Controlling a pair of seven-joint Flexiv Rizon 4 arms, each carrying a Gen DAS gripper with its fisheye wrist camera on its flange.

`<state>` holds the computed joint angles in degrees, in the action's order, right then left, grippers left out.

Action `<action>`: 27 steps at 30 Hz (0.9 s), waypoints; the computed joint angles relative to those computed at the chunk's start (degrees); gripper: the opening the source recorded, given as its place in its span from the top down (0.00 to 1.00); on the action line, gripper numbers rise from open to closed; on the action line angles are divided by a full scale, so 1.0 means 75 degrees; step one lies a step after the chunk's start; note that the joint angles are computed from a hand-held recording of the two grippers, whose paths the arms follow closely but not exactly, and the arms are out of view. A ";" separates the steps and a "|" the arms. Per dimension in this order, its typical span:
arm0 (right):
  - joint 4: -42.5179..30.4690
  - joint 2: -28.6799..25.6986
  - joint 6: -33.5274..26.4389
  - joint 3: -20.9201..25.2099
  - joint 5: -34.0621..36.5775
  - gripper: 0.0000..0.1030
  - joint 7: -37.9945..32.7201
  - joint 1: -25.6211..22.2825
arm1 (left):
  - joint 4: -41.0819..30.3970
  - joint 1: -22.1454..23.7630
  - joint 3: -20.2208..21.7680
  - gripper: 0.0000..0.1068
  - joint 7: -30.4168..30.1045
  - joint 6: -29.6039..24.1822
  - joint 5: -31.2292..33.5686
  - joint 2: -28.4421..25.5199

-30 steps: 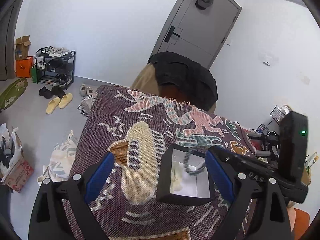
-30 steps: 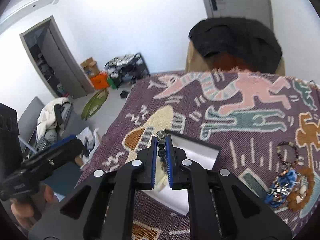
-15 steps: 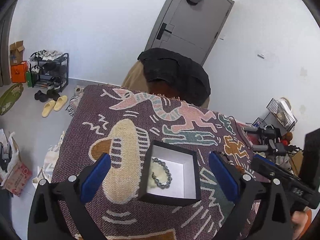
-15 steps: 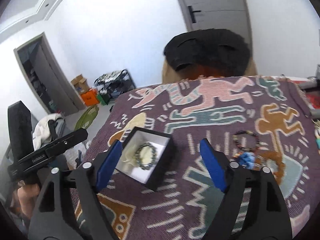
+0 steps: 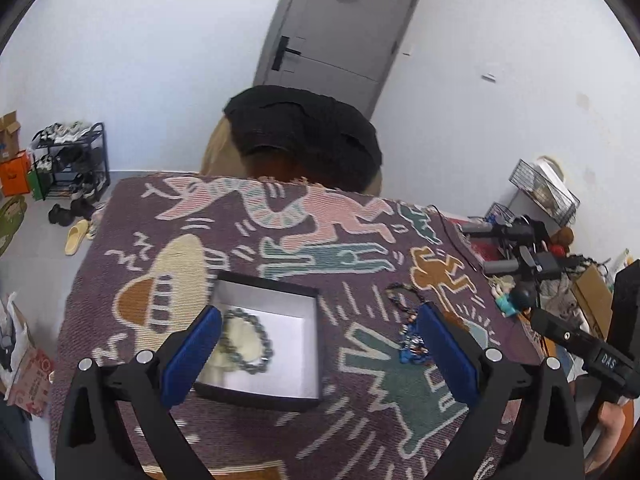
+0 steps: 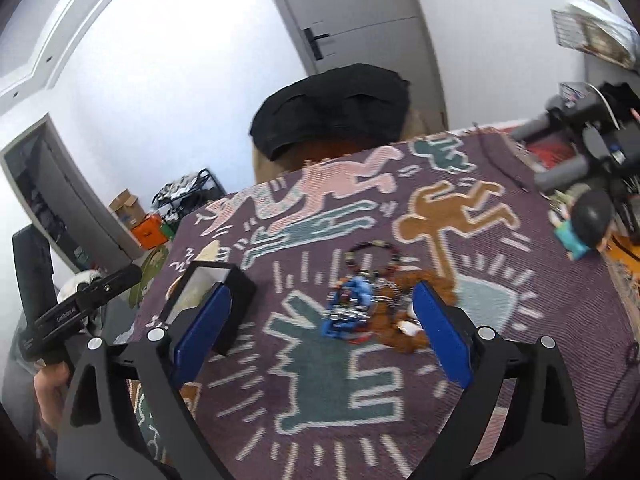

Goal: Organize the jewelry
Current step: 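Move both grippers back to the jewelry pile, then grasp the blue tassel keychain with the left gripper while the right gripper grasps the brown bead bracelet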

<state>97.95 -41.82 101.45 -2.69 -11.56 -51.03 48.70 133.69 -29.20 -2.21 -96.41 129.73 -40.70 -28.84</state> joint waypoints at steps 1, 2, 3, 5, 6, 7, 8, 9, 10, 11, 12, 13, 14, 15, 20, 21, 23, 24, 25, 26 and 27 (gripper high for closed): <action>0.0075 0.0017 0.0054 0.0045 0.0050 0.11 0.0021 -0.0091 | -0.0122 -0.0055 -0.0002 0.11 0.0098 -0.0046 -0.0036 -0.0068; 0.0137 0.0026 0.0098 0.0076 0.0099 0.11 0.0040 -0.0161 | -0.0280 -0.0134 0.0004 0.11 0.0246 -0.0107 -0.0085 -0.0151; 0.0189 0.0033 0.0131 0.0061 0.0155 0.11 0.0064 -0.0181 | -0.0381 -0.0185 0.0012 0.11 0.0350 -0.0149 -0.0117 -0.0199; 0.0322 0.0050 0.0194 0.0031 0.0280 0.11 0.0118 -0.0236 | -0.0679 -0.0294 0.0015 0.11 0.0568 -0.0295 -0.0227 -0.0352; 0.0357 0.0053 0.0210 0.0048 0.0306 0.11 0.0122 -0.0279 | -0.0773 -0.0309 0.0000 0.11 0.0606 -0.0353 -0.0234 -0.0395; 0.0438 0.0068 0.0257 -0.0010 0.0368 0.11 0.0132 -0.0277 | -0.0919 -0.0317 -0.0024 0.11 0.0654 -0.0428 -0.0201 -0.0471; 0.0514 0.0074 0.0304 -0.0136 0.0461 0.11 0.0155 -0.0217 | -0.1088 -0.0392 -0.0005 0.11 0.0754 -0.0487 -0.0240 -0.0564; 0.0604 0.0100 0.0338 -0.0203 0.0547 0.11 0.0177 -0.0187 | -0.1223 -0.0495 0.0040 0.11 0.0868 -0.0534 -0.0333 -0.0639; 0.0600 0.0082 0.0326 -0.0156 0.0575 0.11 0.0191 -0.0253 | -0.1411 -0.0646 0.0110 0.12 0.1054 -0.0593 -0.0491 -0.0744; 0.0625 0.0059 0.0363 -0.0026 0.0598 0.11 0.0208 -0.0405 | -0.1533 -0.0725 0.0141 0.16 0.1169 -0.0631 -0.0584 -0.0812; 0.0637 0.0048 0.0379 0.0036 0.0616 0.13 0.0218 -0.0482 | -0.1712 -0.0782 0.0153 0.19 0.1298 -0.0745 -0.0685 -0.0902; 0.0659 0.0035 0.0391 0.0090 0.0627 0.16 0.0221 -0.0561 | -0.1851 -0.0748 0.0112 0.25 0.1334 -0.0863 -0.0667 -0.0972; 0.0674 0.0025 0.0374 0.0180 0.0609 0.25 0.0215 -0.0670 | -0.2020 -0.0665 0.0051 0.30 0.1348 -0.1039 -0.0571 -0.1061; 0.0672 0.0012 0.0354 0.0302 0.0575 0.31 0.0211 -0.0801 | -0.2154 -0.0705 0.0096 0.31 0.1404 -0.1170 -0.0587 -0.1133; 0.0675 -0.0120 0.0340 0.0883 0.0428 0.42 0.0257 -0.1455 | -0.2978 -0.1196 0.0667 0.51 0.1826 -0.2197 -0.1005 -0.1628; 0.0651 -0.0164 0.0336 0.1027 0.0379 0.45 0.0267 -0.1598 | -0.3179 -0.1428 0.0960 0.52 0.1881 -0.2471 -0.1153 -0.1776; 0.0590 -0.0295 0.0348 0.1516 0.0215 0.48 0.0279 -0.2063 | -0.3423 -0.1527 0.1195 0.53 0.1782 -0.2832 -0.1100 -0.1975; 0.0581 -0.0317 0.0330 0.1615 0.0175 0.49 0.0307 -0.2148 | -0.3532 -0.1528 0.1264 0.53 0.1707 -0.2994 -0.1041 -0.2059; 0.0557 -0.0363 0.0313 0.1745 0.0114 0.50 0.0323 -0.2275 | -0.3590 -0.1545 0.1332 0.54 0.1624 -0.3113 -0.0978 -0.2111; 0.0535 -0.0405 0.0306 0.1845 0.0061 0.51 0.0339 -0.2374 | -0.3725 -0.1559 0.1433 0.56 0.1556 -0.3332 -0.0938 -0.2212; 0.0523 -0.0433 0.0306 0.1899 0.0026 0.51 0.0358 -0.2434 | -0.3785 -0.1530 0.1468 0.57 0.1476 -0.3451 -0.0862 -0.2263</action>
